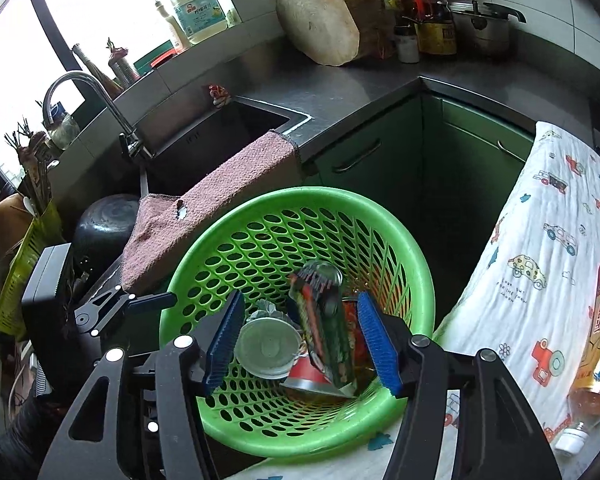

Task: Collect trash
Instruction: 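Open both grippers to drop the lid and black box into the basket, then grasp the white milk carton with the right gripper and lift it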

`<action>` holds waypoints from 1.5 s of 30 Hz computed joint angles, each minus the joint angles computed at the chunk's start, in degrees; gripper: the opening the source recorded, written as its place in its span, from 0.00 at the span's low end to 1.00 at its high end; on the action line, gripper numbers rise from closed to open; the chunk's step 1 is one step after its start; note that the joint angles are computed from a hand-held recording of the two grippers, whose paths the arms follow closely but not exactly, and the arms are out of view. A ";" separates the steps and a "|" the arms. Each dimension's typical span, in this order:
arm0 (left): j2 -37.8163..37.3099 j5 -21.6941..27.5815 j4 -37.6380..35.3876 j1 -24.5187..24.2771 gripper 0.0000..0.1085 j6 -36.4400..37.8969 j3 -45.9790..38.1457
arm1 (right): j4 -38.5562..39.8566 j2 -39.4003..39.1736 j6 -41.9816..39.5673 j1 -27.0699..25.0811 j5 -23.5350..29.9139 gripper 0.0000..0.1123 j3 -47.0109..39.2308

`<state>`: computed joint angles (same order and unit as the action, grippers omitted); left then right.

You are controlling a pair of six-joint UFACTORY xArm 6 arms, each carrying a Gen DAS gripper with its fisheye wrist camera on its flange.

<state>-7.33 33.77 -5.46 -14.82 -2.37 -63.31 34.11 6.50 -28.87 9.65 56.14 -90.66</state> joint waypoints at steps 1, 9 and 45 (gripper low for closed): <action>-0.01 0.02 -0.04 0.01 0.90 -0.16 0.00 | -0.17 -0.50 -0.34 -0.18 -0.12 0.57 0.45; 0.22 0.63 0.56 -1.27 0.90 -1.11 -1.12 | 0.86 -6.21 -3.69 -2.83 -0.91 0.70 5.92; 15.76 5.94 -1.28 -13.28 0.90 1.91 -25.24 | -18.00 -5.53 27.37 -39.86 4.73 0.80 5.26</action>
